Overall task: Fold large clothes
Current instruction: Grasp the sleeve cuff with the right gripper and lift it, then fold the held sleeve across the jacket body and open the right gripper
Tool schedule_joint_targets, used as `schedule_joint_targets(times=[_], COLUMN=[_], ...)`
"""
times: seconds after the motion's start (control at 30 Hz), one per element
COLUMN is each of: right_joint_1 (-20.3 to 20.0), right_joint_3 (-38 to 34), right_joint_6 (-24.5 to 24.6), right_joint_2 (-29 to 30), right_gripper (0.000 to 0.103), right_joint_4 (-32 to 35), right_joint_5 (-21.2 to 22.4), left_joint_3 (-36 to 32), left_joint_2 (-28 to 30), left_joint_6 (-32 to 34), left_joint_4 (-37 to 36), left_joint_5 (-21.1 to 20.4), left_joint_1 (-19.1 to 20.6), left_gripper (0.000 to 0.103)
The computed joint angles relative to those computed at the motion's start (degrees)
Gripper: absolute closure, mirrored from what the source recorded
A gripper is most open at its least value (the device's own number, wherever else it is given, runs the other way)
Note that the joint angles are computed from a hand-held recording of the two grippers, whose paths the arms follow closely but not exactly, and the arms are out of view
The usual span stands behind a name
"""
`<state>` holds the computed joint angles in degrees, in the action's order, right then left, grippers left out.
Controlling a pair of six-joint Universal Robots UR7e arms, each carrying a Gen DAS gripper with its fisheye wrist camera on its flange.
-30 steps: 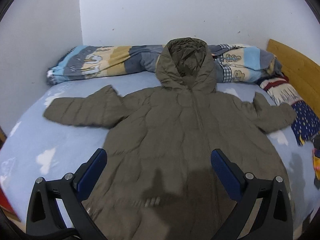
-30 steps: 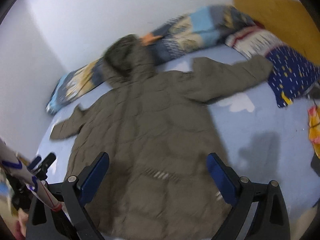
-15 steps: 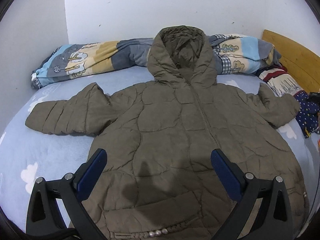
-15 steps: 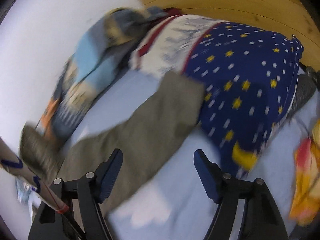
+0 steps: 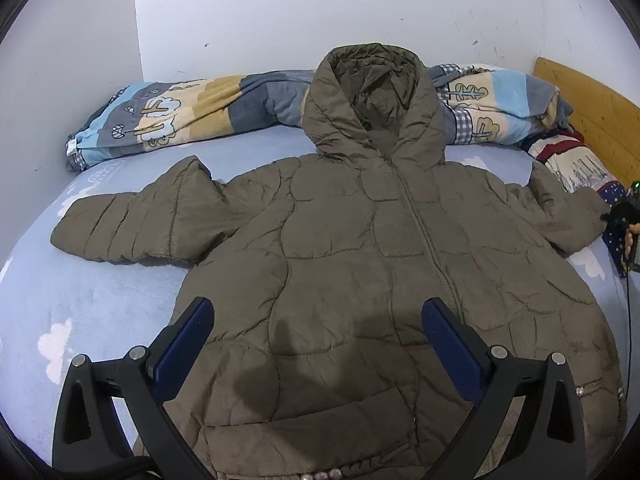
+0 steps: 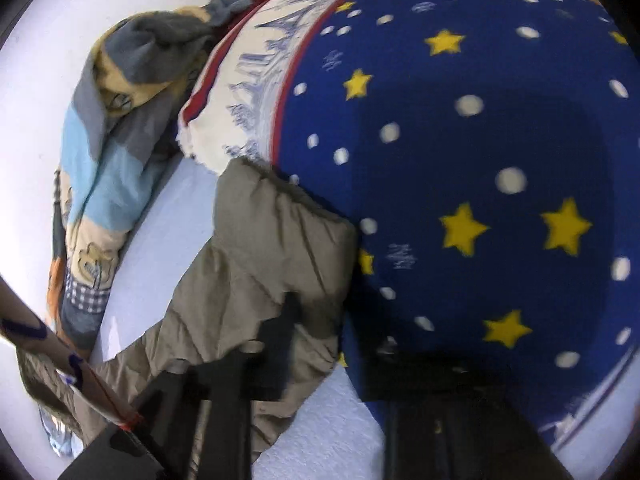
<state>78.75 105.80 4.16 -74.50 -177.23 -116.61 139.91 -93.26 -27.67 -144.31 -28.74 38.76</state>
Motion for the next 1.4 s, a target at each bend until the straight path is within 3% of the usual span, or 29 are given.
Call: schedule_joint_targets(times=[0.2,0.33,0.6,0.77,1.0,1.4], right_joint_1=[8.0,17.4,35.9,42.9,45.1,39.8], right_joint_3=[3.6,3.1,-3.4,-6.8,-9.3,-10.5], right_joint_6=[-5.3,-10.1,-12.5,-11.2,-7.8,-3.1], right_joint_2=[-2.8,-4.2,0.8,7.1,17.1,32.0], right_gripper=[0.092,0.092,0.092,0.092,0.092,0.092], right_joint_4=[-9.2,-11.6,-8.5,-4.0,1.3,6.5], right_joint_5=[-3.8,-8.8,-15.4,-15.5,-11.3,-3.2], left_joint_3=[0.3,0.3,0.9,0.7,0.1,-1.3], left_joint_2=[-1.4,-3.3,-8.7,-11.4,-14.1,-13.9], left_joint_6=[-0.5,-1.2,-3.5,-5.8,-7.7,-8.8], left_joint_4=[0.7,1.9,5.6,9.2,12.0,12.4], left_joint_5=[0.3,0.3,1.8,2.2,2.6,1.8], left_joint_1=[-1.4,-2.5,-4.5,-4.5,-3.5,-0.2], left_gripper=[0.000,0.000,0.000,0.000,0.000,0.000])
